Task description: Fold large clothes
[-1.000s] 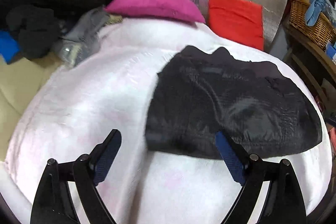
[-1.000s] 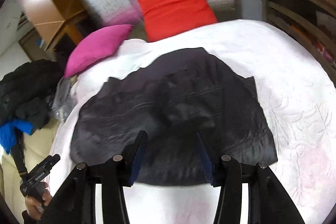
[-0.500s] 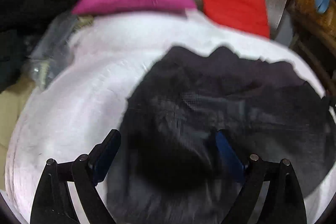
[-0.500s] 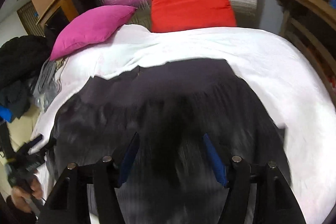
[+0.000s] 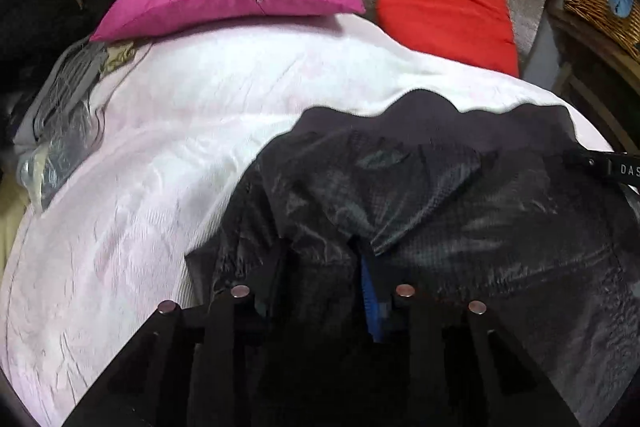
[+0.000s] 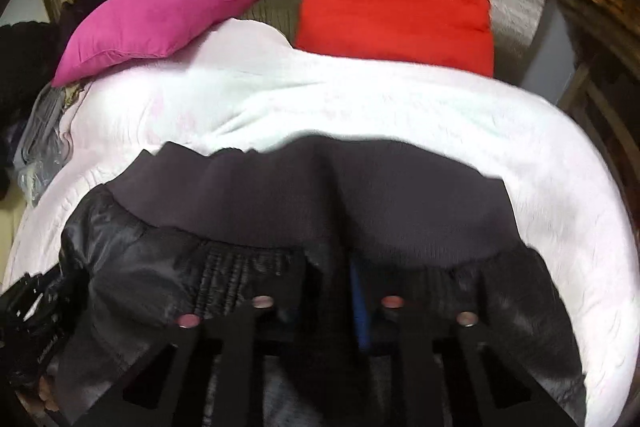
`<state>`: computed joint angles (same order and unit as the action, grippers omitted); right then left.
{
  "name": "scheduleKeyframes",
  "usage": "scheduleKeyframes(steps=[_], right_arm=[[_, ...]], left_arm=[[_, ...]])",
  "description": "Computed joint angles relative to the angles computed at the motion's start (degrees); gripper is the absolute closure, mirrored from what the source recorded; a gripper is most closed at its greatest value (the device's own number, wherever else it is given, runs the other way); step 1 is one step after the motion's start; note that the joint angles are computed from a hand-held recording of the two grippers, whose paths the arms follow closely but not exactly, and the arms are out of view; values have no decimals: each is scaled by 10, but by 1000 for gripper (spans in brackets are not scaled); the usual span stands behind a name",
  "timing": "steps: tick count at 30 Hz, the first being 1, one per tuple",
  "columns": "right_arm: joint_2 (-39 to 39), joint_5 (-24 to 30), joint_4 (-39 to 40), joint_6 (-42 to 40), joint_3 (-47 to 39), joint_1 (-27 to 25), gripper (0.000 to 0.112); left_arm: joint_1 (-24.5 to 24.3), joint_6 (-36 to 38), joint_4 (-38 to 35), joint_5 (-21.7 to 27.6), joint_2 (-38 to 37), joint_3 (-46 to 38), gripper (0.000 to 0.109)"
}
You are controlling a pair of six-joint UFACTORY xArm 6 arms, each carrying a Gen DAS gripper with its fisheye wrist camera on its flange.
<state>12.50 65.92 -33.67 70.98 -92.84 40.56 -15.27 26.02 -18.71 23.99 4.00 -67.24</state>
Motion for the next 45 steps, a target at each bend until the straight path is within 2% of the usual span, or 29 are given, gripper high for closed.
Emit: scheduleKeyframes(steps=[1,4,6,7,8,9,11,13,15,16,18,19,20,21,23,24,25,26,28,29,31,33,35,38,43,45], right_arm=[[7,5,-14,7,-8,0,95],[-5,-52,-39,84,32,-15,94],[5,-74,-4,72,41,-26,89],[-1,-80,-15,81,50,-23,88],[-12,-86,-21,91,60,-19,87],[-28,-96,-16,100,74,-17,87],[-72,-118,-2,121,111,-14,87],[-126,-127,-37,163,157,7,87],[-161,-73,-65,180,172,46,80],[-177,-43,-74,187,179,68,75],[-204,17,-89,211,194,114,30],[-217,56,-110,243,209,145,28],[-222,92,-116,265,219,168,28],[-227,104,-98,269,232,171,30],[-237,75,-38,269,274,162,31],[-238,80,-40,279,280,171,34],[-234,108,-54,290,266,191,34],[-238,125,-65,308,256,211,34],[-264,145,-118,372,253,264,34],[-265,170,-138,385,242,288,34],[-254,255,-170,391,193,350,32],[-242,317,-196,398,150,402,32],[-219,375,-213,394,95,449,32],[-177,444,-221,380,23,491,32],[-89,552,-251,346,-117,557,32],[-46,598,-286,325,-191,592,32]], left_arm=[[-3,-13,12,-13,7,-3,74],[-7,-50,53,-32,16,-3,70],[-9,-80,102,-32,8,9,65],[-10,-86,118,-33,-3,18,64],[-10,-86,125,-24,-15,26,58],[-9,-79,121,-14,-25,31,50],[-2,-40,76,3,-64,56,46],[9,5,38,-6,-108,92,41],[25,12,47,-46,-167,151,31],[32,18,43,-62,-187,172,31],[50,-12,79,-78,-215,209,29],[59,-46,127,-64,-203,205,29],[62,-57,153,-37,-186,194,29],[60,-52,156,-32,-175,195,28],[59,-63,166,-53,-188,213,29],[60,-70,178,-36,-201,212,29],[63,-57,166,-4,-225,209,29],[67,-30,131,8,-252,218,29],[85,29,66,9,-315,243,29],[90,31,68,2,-338,254,29],[112,44,57,-4,-410,284,28],[136,69,25,4,-473,308,18],[175,95,-19,35,-539,319,16],[246,175,-116,94,-597,308,10],[371,249,-215,168,-652,279,7],[421,271,-246,199,-658,263,6]])
